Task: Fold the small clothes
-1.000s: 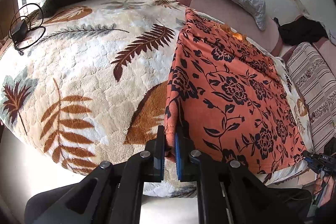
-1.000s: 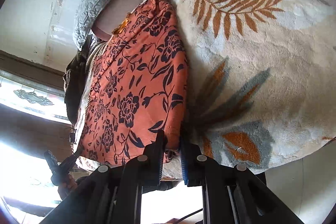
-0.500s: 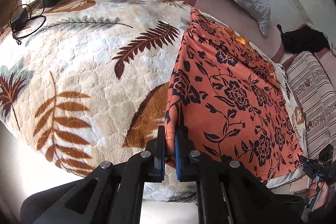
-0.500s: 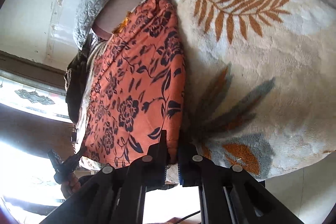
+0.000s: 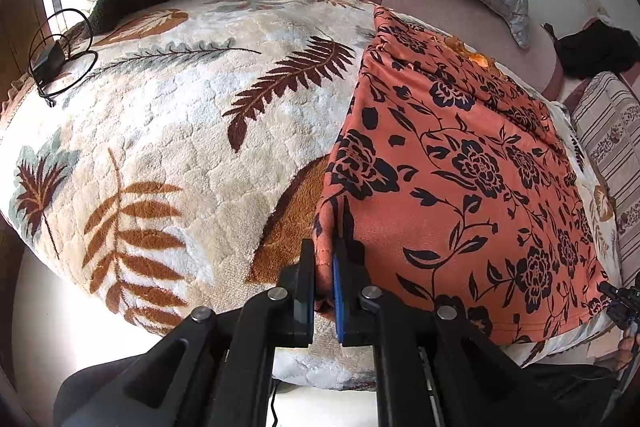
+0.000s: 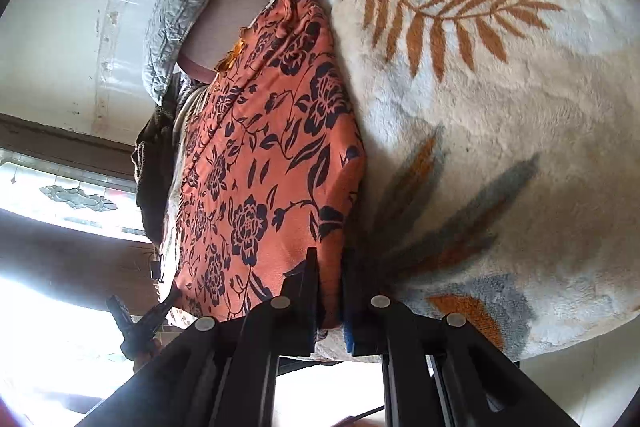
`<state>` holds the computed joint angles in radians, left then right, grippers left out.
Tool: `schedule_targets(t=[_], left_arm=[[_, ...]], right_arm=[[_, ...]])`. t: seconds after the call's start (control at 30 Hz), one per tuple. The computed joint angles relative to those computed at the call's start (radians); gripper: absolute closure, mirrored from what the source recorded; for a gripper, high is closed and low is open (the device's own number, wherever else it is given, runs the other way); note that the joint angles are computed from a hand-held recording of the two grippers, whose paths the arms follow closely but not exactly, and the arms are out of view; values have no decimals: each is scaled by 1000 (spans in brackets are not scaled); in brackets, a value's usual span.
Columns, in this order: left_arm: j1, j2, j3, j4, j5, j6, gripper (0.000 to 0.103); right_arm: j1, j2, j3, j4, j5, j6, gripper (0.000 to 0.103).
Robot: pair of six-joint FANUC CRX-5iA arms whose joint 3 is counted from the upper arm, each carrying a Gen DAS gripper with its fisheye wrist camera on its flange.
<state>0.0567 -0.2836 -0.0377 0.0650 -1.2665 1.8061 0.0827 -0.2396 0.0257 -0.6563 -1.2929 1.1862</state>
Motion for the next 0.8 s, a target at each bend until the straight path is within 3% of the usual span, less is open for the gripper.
schedule_targets(t=[0.23, 0.37, 0.53, 0.67, 0.8], left_arm=[[-16, 7, 24, -25, -2, 3, 96], [-13, 13, 26, -19, -2, 4, 96], [1, 1, 27, 7, 24, -26, 96], [-3, 53, 50, 4, -15, -32, 96], [-6, 35, 54, 1, 29, -36, 96]], right_arm=[[71, 2, 24, 101, -3, -30, 95], [66, 10, 32, 112, -18, -46, 95], [23, -14, 30, 38, 6, -22, 95], [34, 24, 41, 63, -24, -39, 95], [17, 3, 19, 35, 23, -28, 95]])
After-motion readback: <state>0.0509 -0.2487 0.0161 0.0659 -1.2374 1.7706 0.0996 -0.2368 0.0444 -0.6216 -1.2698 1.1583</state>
